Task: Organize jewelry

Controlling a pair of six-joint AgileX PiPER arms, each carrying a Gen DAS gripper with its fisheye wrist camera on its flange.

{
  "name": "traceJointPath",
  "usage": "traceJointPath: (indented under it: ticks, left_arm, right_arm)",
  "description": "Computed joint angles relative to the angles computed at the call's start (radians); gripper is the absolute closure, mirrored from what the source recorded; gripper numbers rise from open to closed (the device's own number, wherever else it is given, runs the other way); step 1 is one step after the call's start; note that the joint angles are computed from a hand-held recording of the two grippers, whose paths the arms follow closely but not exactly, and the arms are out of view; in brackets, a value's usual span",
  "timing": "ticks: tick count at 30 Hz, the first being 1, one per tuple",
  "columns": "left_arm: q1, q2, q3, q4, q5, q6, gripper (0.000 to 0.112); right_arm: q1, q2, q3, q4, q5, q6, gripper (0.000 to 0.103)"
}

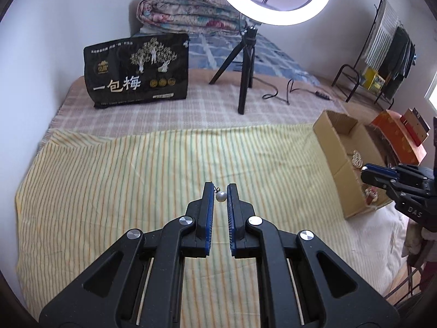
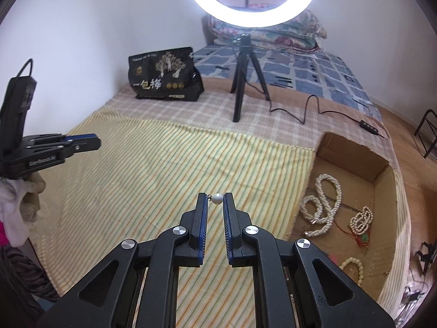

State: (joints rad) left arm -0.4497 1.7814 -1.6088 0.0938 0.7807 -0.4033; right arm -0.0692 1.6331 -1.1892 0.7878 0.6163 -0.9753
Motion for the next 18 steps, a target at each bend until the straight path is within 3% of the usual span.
traceJointPath:
  ticks: [18]
  left_arm:
    - [-0.210,0.165,-0.298,0.011,0.063,0.005,0.105]
  right_arm:
    - [-0.241,0.066,-0.109,0.063,0.038,0.020,0.093]
